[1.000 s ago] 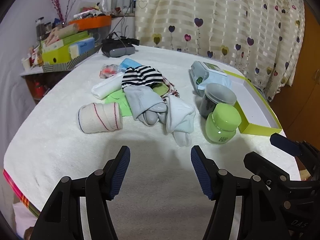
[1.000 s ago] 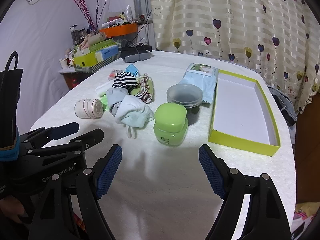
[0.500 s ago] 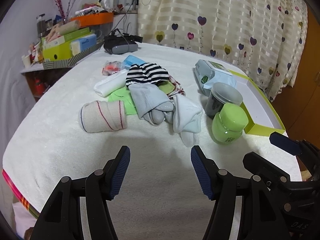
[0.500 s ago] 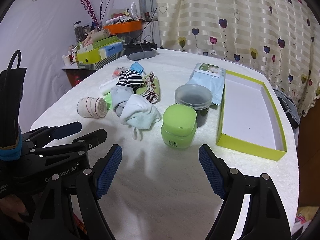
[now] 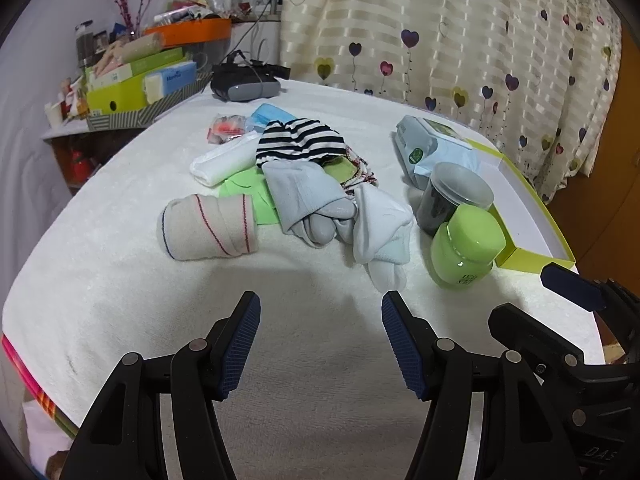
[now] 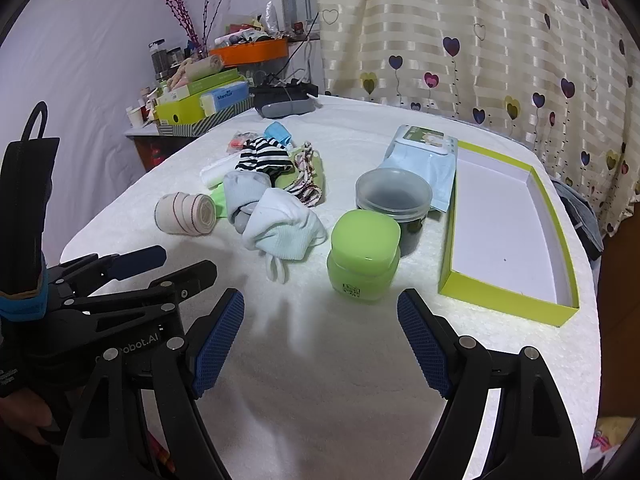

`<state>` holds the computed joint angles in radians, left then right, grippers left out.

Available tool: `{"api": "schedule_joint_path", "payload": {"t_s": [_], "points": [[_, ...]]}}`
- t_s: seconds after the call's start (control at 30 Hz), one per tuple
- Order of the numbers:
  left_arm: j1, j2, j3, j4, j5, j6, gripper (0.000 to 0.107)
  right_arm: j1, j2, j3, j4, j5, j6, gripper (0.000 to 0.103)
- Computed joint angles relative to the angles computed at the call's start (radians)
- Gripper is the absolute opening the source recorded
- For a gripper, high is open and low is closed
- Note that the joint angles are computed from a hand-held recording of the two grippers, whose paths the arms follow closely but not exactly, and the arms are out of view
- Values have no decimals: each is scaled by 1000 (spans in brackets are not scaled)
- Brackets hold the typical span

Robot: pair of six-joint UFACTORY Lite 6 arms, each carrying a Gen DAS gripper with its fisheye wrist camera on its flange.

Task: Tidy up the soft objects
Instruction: 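Move both tools toward the pile of socks on the table, then grasp the rolled white red-striped sock with the left gripper while the right grasps the white sock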

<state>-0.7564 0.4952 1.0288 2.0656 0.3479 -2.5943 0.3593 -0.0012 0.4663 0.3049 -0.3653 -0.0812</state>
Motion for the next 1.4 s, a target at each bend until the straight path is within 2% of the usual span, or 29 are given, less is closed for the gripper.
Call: {"api": "schedule_joint_path", "payload": {"t_s": [0.93, 1.4], "points": [[58, -33, -44, 104, -23, -118, 64, 58, 28, 56, 68, 9, -75, 79], [81, -85, -100, 169, 14, -194, 64, 80, 72, 103, 45, 5, -71, 79]]}}
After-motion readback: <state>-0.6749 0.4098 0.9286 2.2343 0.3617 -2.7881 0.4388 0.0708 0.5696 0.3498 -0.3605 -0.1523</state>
